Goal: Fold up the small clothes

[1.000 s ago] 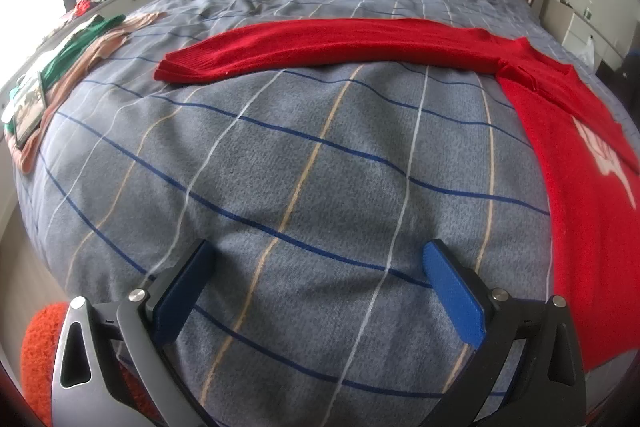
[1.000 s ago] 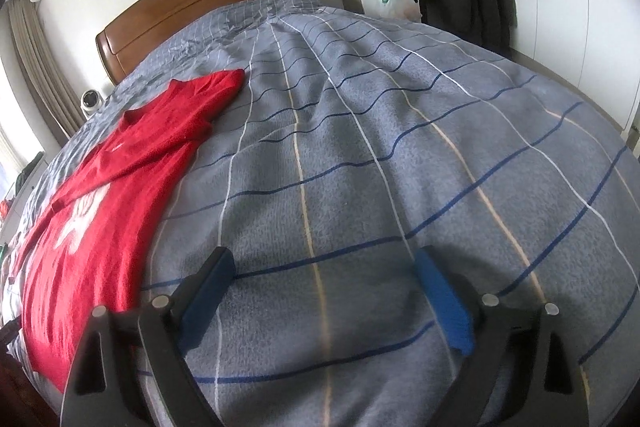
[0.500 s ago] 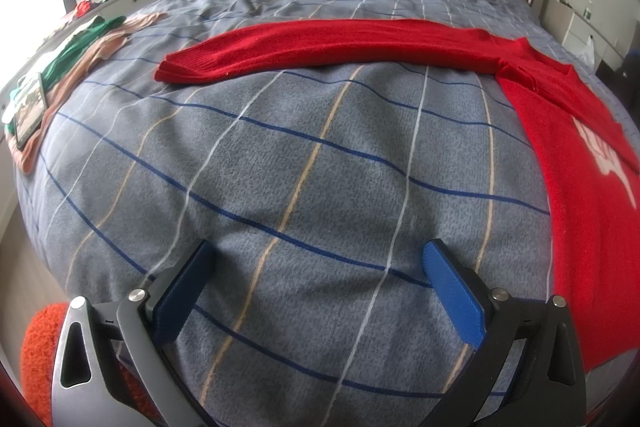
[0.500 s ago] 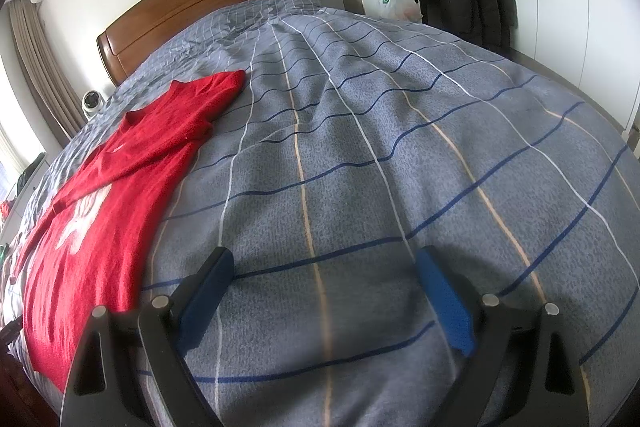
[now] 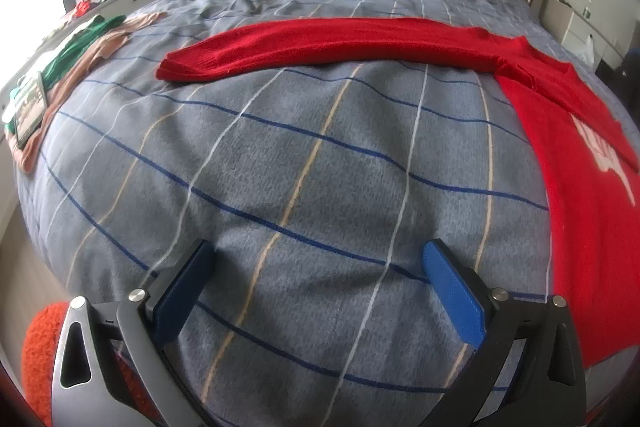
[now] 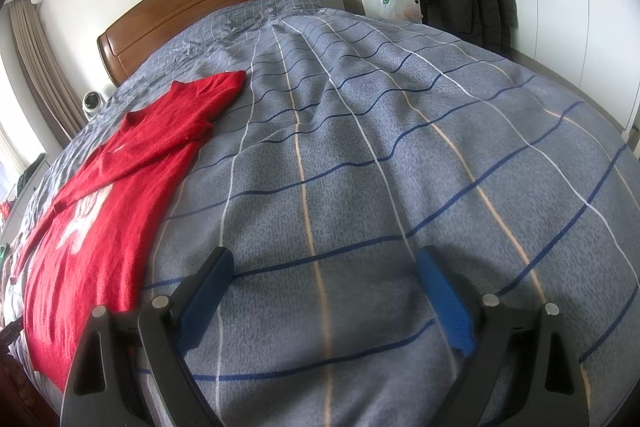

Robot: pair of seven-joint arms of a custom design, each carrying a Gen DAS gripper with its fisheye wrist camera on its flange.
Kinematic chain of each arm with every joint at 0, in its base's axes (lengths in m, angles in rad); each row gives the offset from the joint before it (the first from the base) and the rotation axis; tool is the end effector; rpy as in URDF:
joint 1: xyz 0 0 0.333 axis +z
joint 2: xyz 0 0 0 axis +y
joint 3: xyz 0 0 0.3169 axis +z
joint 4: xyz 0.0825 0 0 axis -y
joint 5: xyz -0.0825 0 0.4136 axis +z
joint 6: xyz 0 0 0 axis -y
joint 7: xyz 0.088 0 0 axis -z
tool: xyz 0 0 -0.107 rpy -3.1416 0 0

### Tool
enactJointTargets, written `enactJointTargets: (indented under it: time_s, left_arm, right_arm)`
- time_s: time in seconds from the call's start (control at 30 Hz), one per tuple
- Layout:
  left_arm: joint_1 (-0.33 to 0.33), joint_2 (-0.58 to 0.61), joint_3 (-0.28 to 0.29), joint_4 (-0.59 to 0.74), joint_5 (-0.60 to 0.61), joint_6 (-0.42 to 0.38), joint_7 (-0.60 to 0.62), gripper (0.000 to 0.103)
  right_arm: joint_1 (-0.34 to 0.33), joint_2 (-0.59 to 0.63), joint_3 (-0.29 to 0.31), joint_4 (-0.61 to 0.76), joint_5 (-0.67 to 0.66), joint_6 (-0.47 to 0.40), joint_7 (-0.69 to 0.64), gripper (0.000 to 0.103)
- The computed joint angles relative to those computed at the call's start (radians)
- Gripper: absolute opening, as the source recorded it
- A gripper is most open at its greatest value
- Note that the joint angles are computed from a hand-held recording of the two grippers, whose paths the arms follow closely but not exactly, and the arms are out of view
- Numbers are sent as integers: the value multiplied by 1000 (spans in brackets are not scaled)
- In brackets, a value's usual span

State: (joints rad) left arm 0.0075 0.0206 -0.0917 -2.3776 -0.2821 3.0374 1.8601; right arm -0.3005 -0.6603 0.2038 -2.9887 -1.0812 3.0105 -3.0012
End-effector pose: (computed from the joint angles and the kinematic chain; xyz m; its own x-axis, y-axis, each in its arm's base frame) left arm 0.5617 -0.0260 0.3641 -0.1082 -0.9939 0.0199 -0.7964 0.0747 -0.6001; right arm 0.3432 0.0191 0.3423 -0.6102 -0.7584 -0.2292 -0.4727 0.5807 -0.6629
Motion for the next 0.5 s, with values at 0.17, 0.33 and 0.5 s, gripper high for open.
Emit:
enactJointTargets:
  time_s: [0.17,0.33,0.5]
  left_arm:
    - [0,1,1,0,7,1,-5,103]
    - [0,0,0,-1,1,1,-1,103]
    - [0,0,1,-1,4,1,-4,103]
  right_arm:
    - [5,-2,-4,-1,1,-3,-2,92]
    - [5,-2,-5,0,0,-3,-1,92]
    - [4,-1,-5,0,-3,-1,0,92]
